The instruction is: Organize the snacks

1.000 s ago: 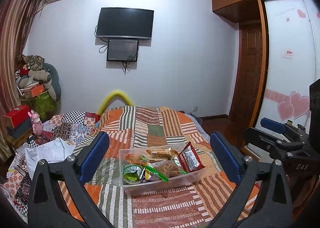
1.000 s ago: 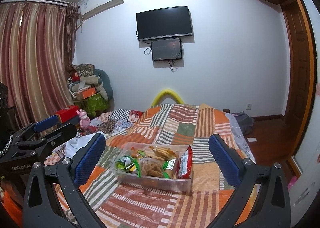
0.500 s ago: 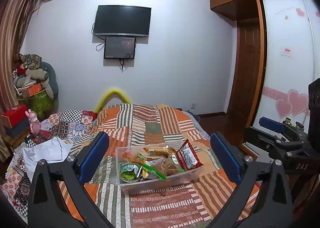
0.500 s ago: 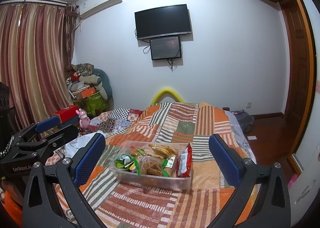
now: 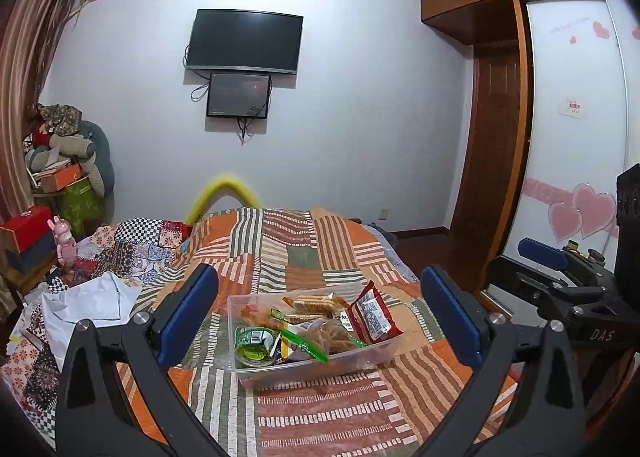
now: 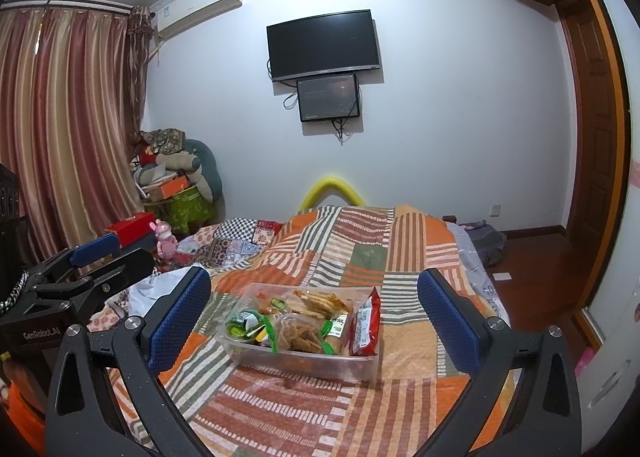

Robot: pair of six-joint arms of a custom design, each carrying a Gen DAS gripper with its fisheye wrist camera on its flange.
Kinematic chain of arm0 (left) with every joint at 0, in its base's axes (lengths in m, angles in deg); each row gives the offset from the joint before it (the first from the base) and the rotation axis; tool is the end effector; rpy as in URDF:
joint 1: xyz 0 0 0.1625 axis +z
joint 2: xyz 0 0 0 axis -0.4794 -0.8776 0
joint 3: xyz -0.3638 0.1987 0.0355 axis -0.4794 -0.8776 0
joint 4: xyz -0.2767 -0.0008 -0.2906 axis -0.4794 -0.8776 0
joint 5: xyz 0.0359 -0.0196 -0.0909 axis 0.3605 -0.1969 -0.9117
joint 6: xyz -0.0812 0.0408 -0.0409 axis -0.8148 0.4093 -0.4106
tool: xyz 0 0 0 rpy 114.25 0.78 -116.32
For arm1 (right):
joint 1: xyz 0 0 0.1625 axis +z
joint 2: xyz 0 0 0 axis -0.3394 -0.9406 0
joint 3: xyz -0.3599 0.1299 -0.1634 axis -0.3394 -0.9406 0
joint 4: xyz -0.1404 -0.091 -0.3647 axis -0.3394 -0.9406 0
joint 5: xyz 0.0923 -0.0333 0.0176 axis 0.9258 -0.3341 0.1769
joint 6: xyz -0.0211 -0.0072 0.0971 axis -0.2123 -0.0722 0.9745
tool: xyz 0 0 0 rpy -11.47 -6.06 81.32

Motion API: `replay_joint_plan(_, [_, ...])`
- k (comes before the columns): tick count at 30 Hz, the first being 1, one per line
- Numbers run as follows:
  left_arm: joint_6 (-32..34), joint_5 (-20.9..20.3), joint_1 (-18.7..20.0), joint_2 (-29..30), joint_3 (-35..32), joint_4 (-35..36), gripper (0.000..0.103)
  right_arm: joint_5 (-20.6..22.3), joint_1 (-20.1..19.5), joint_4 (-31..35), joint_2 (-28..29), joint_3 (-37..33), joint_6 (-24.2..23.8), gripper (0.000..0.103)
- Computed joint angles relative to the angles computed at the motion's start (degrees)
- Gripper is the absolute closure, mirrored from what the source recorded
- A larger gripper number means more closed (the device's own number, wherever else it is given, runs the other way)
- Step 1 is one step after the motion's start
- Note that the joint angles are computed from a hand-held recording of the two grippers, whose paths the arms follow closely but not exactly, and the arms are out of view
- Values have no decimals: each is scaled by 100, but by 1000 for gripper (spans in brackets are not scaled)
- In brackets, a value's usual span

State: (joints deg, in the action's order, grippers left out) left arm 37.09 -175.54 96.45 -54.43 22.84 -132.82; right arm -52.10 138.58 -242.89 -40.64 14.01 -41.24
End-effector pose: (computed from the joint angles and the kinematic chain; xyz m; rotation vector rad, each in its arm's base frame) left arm -0.1409 -0.7107 0.4126 1.2873 2.4019 -1.2596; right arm 0.4116 -0.6176 0.0918 0.3989 -1.9553 1.5507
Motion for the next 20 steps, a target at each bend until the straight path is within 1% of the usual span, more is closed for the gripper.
replay_joint_plan(4, [11, -13, 4, -6, -3, 44, 0, -1, -3, 2, -4, 3, 2, 0])
replay_joint_plan(12, [132, 12, -33, -44, 120, -93, 0, -28, -4, 22, -9, -1, 22, 0])
replay_joint_plan(20, [92, 25, -29, -47, 115, -3, 0, -59, -10, 75, -17, 17, 80, 0])
